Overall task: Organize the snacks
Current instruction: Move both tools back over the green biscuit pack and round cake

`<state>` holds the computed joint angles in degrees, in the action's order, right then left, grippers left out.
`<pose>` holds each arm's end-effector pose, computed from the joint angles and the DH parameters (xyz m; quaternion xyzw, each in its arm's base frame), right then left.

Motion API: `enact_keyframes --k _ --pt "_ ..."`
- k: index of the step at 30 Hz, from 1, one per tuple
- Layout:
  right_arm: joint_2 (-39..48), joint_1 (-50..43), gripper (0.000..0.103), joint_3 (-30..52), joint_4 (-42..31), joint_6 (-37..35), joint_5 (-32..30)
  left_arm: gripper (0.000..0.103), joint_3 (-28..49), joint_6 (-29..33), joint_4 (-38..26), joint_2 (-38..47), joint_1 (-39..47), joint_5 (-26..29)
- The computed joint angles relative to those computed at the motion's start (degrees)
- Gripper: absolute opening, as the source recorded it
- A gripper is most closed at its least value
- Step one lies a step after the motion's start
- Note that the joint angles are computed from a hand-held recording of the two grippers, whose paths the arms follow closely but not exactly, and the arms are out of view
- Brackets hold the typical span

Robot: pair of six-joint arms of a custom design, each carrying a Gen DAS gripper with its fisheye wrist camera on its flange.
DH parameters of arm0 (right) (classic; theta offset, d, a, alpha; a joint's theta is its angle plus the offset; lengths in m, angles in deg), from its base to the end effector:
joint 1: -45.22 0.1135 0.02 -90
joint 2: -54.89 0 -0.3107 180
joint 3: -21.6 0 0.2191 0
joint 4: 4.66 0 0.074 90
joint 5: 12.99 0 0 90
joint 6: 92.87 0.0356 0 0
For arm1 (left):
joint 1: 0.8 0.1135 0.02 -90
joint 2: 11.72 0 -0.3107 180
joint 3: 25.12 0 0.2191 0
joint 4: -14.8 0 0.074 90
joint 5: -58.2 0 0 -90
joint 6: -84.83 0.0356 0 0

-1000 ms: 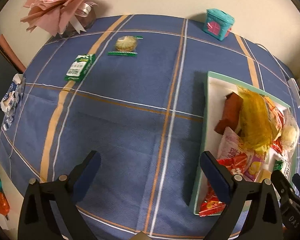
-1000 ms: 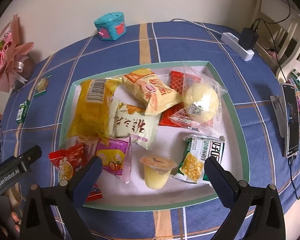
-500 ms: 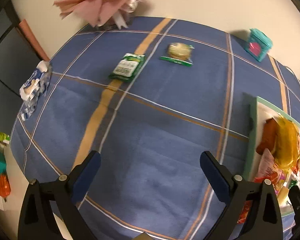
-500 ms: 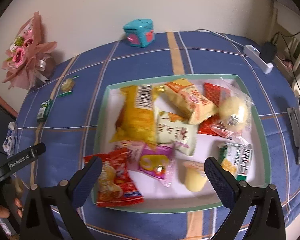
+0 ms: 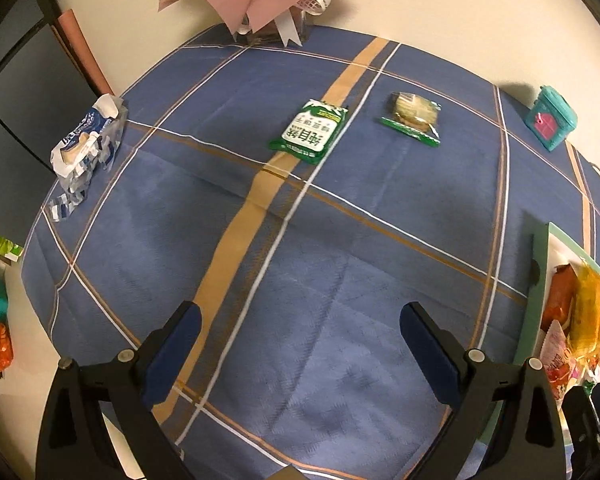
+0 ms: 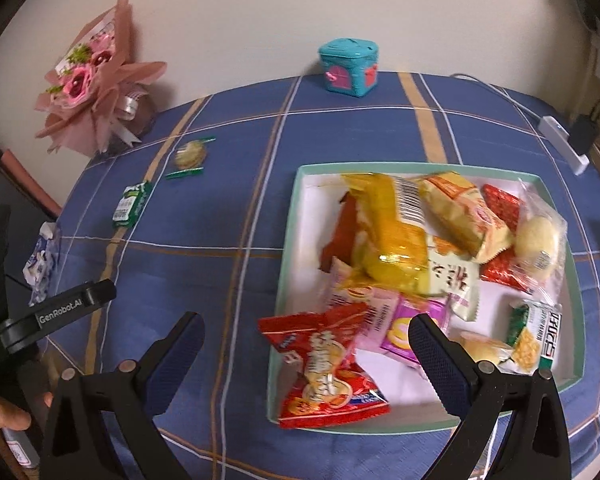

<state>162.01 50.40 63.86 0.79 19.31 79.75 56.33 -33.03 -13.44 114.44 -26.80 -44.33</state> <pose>0.2594 0.0218 0.1178 0.1488 0.9528 0.0400 0.2617 0.3547 -0.1644 0.1062 -0.0321 0.9827 0.0295 0.1803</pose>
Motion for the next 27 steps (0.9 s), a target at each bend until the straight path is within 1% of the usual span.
enact_keyframes --k 9,12,14,18,20,23,27 --pt "0.4 2.8 0.103 4.1 -3.4 -1.1 1.4 0.099 3.3 3.8 0.4 0.8 2.3 1.8" --pt "0.6 2.6 0.103 6.7 -5.0 -2.0 1.2 0.1 4.9 4.8 0.6 1.3 3.5 1.6" --pt "1.3 2.0 0.103 9.9 -7.5 -2.9 0.9 0.1 6.5 5.4 0.6 2.1 4.5 1.9" --pt "3.1 0.0 0.103 19.3 -15.1 -5.1 0.0 0.099 9.0 6.8 1.0 3.6 6.0 3.0" --pt "3.8 -0.5 0.103 23.7 -18.4 -6.0 0.8 0.1 10.4 7.3 1.4 4.5 6.8 3.6" --pt "6.2 -1.0 0.103 32.7 -24.8 -8.6 2.4 0.099 12.2 7.8 1.6 5.7 7.7 4.2" --pt "10.1 -1.4 0.103 43.1 -31.2 -10.1 2.5 0.099 16.6 8.5 0.3 8.5 9.5 5.2"
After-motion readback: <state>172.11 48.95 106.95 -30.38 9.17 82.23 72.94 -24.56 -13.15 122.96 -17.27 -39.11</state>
